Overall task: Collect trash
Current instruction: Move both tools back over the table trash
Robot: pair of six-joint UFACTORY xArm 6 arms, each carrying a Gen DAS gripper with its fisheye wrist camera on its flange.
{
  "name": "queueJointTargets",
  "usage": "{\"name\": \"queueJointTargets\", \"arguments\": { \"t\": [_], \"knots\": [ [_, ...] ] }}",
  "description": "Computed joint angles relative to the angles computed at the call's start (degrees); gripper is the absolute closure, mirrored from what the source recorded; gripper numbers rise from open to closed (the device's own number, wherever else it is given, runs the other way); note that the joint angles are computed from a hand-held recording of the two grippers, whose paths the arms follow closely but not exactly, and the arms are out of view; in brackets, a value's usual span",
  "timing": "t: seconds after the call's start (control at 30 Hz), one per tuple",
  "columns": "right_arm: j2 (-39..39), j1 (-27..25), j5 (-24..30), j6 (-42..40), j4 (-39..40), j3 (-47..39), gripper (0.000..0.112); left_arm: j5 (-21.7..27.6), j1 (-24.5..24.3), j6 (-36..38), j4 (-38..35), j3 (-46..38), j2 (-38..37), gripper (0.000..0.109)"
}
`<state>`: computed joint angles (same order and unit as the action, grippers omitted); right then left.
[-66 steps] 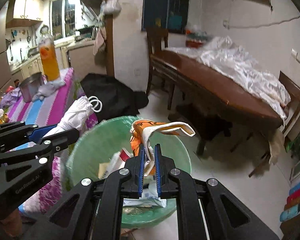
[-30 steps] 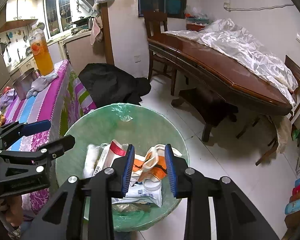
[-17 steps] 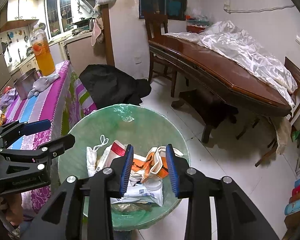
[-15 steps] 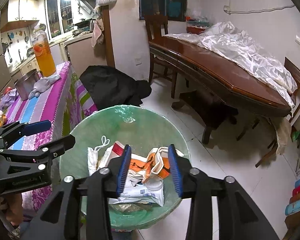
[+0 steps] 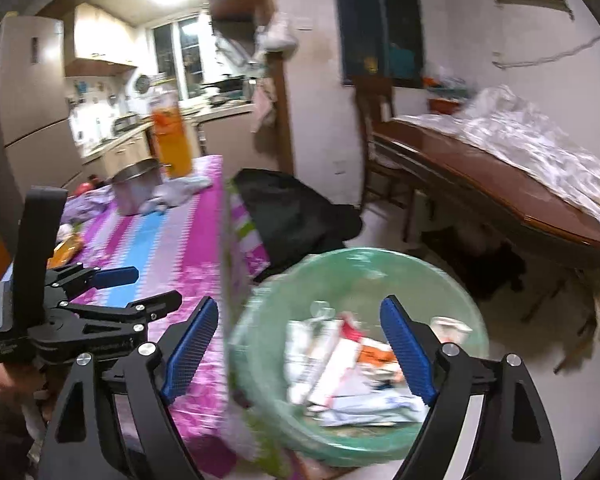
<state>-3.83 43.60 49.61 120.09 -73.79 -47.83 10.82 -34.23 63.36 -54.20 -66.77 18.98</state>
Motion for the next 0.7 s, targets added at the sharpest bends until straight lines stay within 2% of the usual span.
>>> {"name": "queueJointTargets", "arguments": {
  "t": [0.2,0.4,0.5,0.6,0.7],
  "knots": [
    [10.48,-0.73,-7.65,-2.40,-2.42,-11.16,0.029,1.24,9.12,0.50,-0.26,-0.64,-0.24,0.036],
    [20.47,-1.30,-13.30,-7.77,-0.53,-22.86,0.029,3.24,19.58,-2.01,0.77,-4.20,1.76,0.036],
    [24.84,-2.11,-17.06,-10.64,1.10,-28.18,0.029,5.06,25.56,-8.63,5.64,-9.38,5.47,0.036],
    [30.08,-2.42,-19.13,-15.56,4.28,-34.75,0.029,7.93,31.38,-19.11,11.81,-17.56,10.87,0.036],
    [36.22,-2.52,-20.97,-21.30,8.67,-42.67,0.029,12.28,35.34,-32.21,22.10,-29.32,18.63,0.036]
  ]
}}
